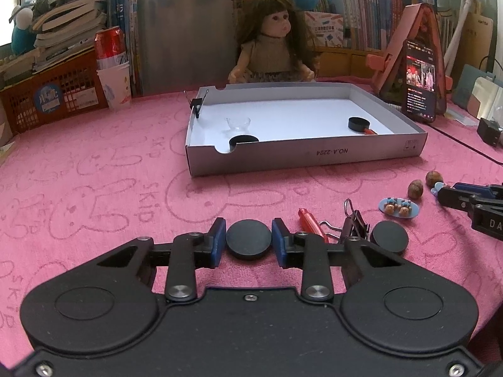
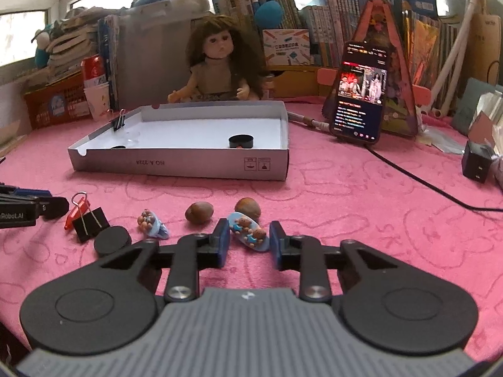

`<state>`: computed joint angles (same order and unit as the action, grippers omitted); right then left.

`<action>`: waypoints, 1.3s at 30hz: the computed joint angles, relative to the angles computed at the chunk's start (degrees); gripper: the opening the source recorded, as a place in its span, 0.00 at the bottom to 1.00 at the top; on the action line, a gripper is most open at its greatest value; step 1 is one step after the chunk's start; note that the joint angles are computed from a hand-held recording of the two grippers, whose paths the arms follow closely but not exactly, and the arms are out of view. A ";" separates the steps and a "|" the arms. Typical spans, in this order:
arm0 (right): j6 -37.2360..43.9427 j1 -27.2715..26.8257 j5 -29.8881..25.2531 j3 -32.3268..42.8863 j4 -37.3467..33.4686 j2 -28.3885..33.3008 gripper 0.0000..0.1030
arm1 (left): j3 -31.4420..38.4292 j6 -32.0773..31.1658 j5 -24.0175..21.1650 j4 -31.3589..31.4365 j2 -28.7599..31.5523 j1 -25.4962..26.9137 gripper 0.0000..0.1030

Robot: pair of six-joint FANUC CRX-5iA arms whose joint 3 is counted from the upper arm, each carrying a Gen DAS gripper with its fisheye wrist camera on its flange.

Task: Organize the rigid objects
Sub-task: 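Carry the black disc and blue figurine plate toward the tray with both tools, then open the left tool to drop the disc in the tray while the right tool releases the plate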

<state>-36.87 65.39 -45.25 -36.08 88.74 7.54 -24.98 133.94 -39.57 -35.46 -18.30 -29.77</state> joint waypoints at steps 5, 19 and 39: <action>-0.14 -0.58 1.32 -0.32 2.21 -0.76 0.31 | 0.39 0.66 0.03 -0.58 -0.39 -0.27 0.29; 3.22 -9.13 9.19 6.56 4.91 0.11 0.31 | 6.09 -13.86 7.93 13.81 4.50 10.94 0.29; 31.78 -14.53 11.95 33.19 -26.26 18.13 0.31 | 27.91 -10.41 0.22 9.72 28.09 12.40 0.29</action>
